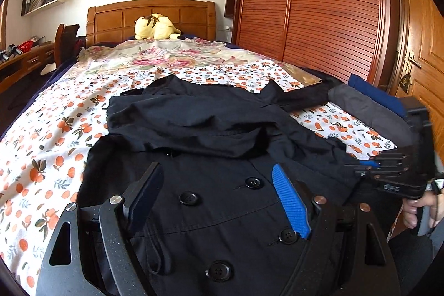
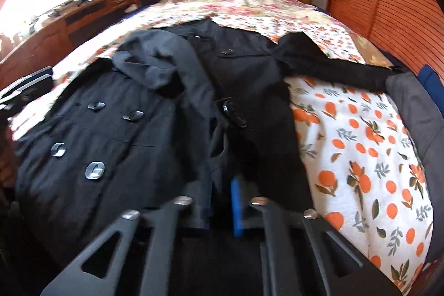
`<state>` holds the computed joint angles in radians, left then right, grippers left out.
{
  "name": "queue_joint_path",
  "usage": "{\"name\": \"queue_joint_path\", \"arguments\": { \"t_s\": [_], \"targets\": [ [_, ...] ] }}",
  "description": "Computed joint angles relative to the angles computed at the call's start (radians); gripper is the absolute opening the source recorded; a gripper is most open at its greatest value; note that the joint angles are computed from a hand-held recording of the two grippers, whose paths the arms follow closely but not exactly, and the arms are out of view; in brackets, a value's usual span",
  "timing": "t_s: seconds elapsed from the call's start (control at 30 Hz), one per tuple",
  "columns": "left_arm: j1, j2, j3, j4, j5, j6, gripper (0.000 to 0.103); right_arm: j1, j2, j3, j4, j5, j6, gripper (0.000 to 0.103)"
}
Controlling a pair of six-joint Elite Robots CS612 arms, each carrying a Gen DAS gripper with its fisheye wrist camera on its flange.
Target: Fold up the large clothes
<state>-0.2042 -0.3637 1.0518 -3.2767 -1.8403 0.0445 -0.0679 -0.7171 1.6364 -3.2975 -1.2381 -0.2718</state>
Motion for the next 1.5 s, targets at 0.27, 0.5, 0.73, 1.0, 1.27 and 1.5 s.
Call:
{"name": "queue_joint_path", "arguments": {
  "t_s": [0.27, 0.5, 0.73, 1.0, 1.27, 1.5],
  "targets": [
    [0.016, -0.016, 0.027, -0.031, 0.026, 0.007, 0.081, -0.029, -0.101, 0.096, -0.050, 0.164, 0.000, 0.005],
    [0.033, -0.016, 0.025, -0.033, 0.032, -0.018, 0.081, -0.042, -0.112, 0.112, -0.059, 0.102, 0.004, 0.005],
    [0.036, -0.010, 0.012, -0.033, 0.031, -0.032, 0.081, -0.003, -0.033, 0.030, -0.044, -0.178, -0.021, 0.029],
    [0.030, -0.006, 0.005, -0.018, 0.039, -0.021, 0.081, 0.021, 0.027, -0.062, -0.050, -0.118, -0.058, 0.047],
    [0.032, -0.003, -0.002, -0.016, 0.044, -0.031, 0.081, 0.052, 0.121, -0.245, 0.110, -0.054, -0.122, 0.047],
    [0.040, -0.001, -0.008, -0.011, 0.040, -0.046, 0.081, 0.072, 0.193, -0.383, 0.337, -0.057, -0.126, 0.047]
  ]
}}
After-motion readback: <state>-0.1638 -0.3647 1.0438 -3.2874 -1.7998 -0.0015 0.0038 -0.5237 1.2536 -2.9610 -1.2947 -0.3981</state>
